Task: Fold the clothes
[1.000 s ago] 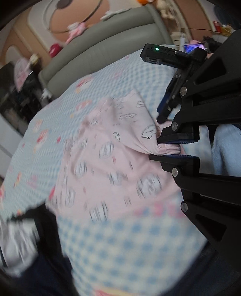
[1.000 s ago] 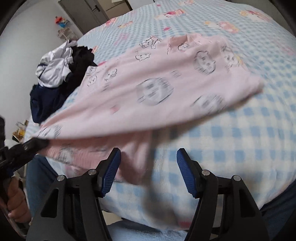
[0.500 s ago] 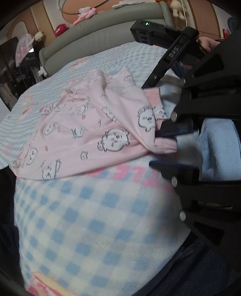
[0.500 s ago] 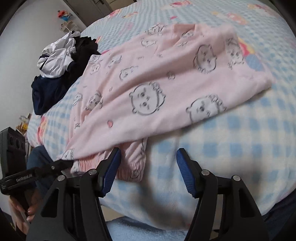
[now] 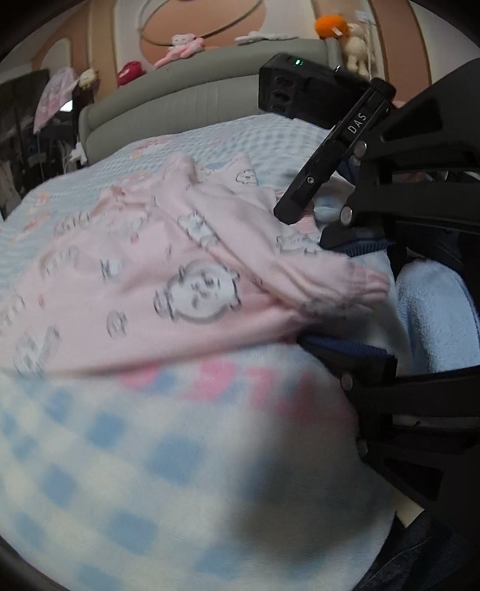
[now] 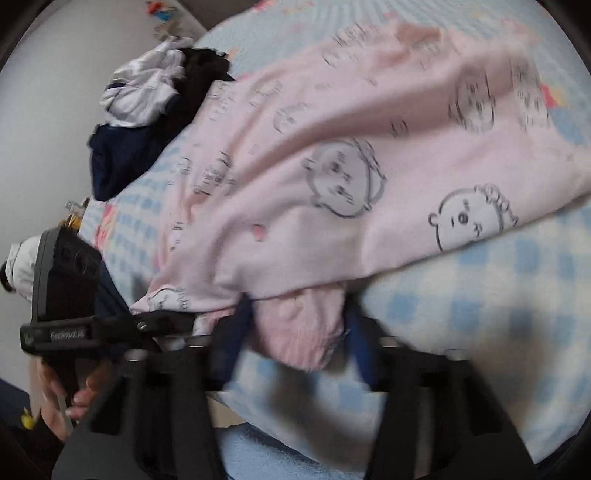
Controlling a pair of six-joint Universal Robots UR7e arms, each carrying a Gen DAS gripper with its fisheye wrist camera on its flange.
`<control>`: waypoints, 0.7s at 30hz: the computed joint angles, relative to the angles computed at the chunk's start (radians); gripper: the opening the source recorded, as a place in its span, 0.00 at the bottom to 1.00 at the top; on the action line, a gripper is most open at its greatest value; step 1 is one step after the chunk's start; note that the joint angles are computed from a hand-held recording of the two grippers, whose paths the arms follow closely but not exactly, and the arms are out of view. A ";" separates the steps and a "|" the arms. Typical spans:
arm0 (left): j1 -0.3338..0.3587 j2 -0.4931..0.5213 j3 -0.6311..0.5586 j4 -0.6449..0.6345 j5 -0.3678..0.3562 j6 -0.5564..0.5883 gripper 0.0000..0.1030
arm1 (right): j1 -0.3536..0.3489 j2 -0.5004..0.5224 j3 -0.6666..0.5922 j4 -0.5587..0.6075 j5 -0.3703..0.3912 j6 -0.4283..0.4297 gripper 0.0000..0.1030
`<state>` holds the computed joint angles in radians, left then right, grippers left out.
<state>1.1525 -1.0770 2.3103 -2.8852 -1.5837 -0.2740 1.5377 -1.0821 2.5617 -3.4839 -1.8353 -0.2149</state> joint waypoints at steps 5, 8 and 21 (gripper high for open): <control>-0.059 -0.037 0.024 -0.015 0.034 0.014 0.16 | 0.026 -0.045 0.030 -0.033 -0.013 0.028 0.18; -0.100 -0.056 0.034 -0.006 0.066 0.024 0.16 | 0.103 -0.063 0.029 -0.016 -0.098 0.054 0.18; -0.034 -0.116 0.036 0.210 0.057 0.067 0.21 | 0.000 -0.034 0.150 -0.061 -0.036 0.111 0.23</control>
